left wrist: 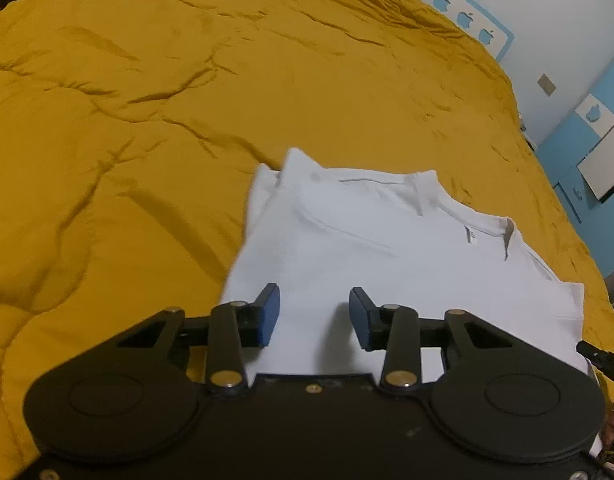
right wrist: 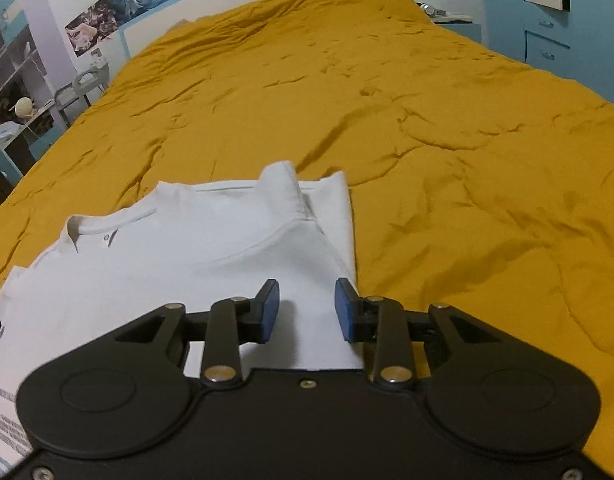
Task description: Fold small clothes
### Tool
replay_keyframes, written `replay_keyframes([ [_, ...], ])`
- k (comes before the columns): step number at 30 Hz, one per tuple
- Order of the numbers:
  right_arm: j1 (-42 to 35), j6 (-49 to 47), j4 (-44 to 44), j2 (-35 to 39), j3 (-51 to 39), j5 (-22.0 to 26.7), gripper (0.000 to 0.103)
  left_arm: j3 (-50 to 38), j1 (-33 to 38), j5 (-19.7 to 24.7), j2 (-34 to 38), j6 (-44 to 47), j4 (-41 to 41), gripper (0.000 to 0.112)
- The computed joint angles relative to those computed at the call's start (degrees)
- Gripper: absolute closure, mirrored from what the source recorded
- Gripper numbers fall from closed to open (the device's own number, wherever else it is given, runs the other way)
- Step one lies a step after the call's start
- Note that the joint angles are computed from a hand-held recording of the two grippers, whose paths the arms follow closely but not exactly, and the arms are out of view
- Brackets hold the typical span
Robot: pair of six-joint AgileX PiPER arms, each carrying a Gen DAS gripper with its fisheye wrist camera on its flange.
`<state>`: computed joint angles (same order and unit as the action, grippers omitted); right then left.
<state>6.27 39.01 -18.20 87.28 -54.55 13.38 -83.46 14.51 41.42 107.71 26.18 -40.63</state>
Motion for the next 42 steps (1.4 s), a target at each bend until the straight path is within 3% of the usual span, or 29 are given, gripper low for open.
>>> replay_keyframes([
  [5, 1.40, 3.81, -2.77, 1.27, -2.79, 3.07, 0.074, -0.84, 1.02, 1.76, -2.09, -5.83, 3.53, 0.071],
  [7, 3.39, 7.71, -4.93, -0.90, -4.12, 6.69, 0.068, 1.61, 1.52, 2.00, -6.30, -5.37, 2.99, 0.066],
  [9, 5.36, 7.33, -4.09, -5.51, -2.19, 5.42, 0.065, 5.54, 2.33, 3.02, -11.53, -1.71, 0.23, 0.063],
  [14, 15.26, 10.71, -6.40, -15.57, 2.98, 6.60, 0.062, 17.91, 3.01, 5.34, -25.42, 4.28, -3.33, 0.061],
  [18, 25.49, 24.08, -17.57, -19.70, 7.66, 11.14, 0.061, 24.02, 2.44, 5.36, -30.44, 4.01, -0.09, 0.059],
  [22, 27.15, 31.12, -19.77, -21.80, 12.51, 14.00, 0.061, 27.34, 4.71, 5.65, -30.21, 3.21, 1.61, 0.058],
  [24, 26.03, 34.69, -21.21, -23.01, 15.19, 15.91, 0.062, 29.33, 7.28, 5.95, -29.94, 7.08, -1.05, 0.057],
  [29, 20.64, 34.20, -20.16, -28.37, 21.47, 13.40, 0.069, 31.92, 12.55, 7.28, -31.37, 12.53, -4.49, 0.068],
  [35, 23.51, 38.03, -23.40, -28.71, 21.37, 16.72, 0.069, 31.43, 17.06, 10.53, -30.08, 15.85, -5.89, 0.082],
  [37, 22.86, 37.47, -22.83, -27.92, 20.95, 16.27, 0.069, 30.46, 17.51, 11.45, -29.31, 13.62, -5.39, 0.082],
  [39, 23.87, 37.46, -21.57, -27.66, 19.55, 18.36, 0.069, 28.66, 17.78, 13.14, -29.63, 10.08, -3.47, 0.078],
  [40, 24.63, 37.35, -21.02, -27.25, 18.14, 20.06, 0.068, 27.93, 18.03, 13.43, -30.18, 9.46, -3.07, 0.062],
  [42, 27.40, 38.63, -22.34, -26.69, 15.45, 23.38, 0.061, 26.69, 17.41, 11.26, -31.76, 9.25, -1.95, 0.053],
])
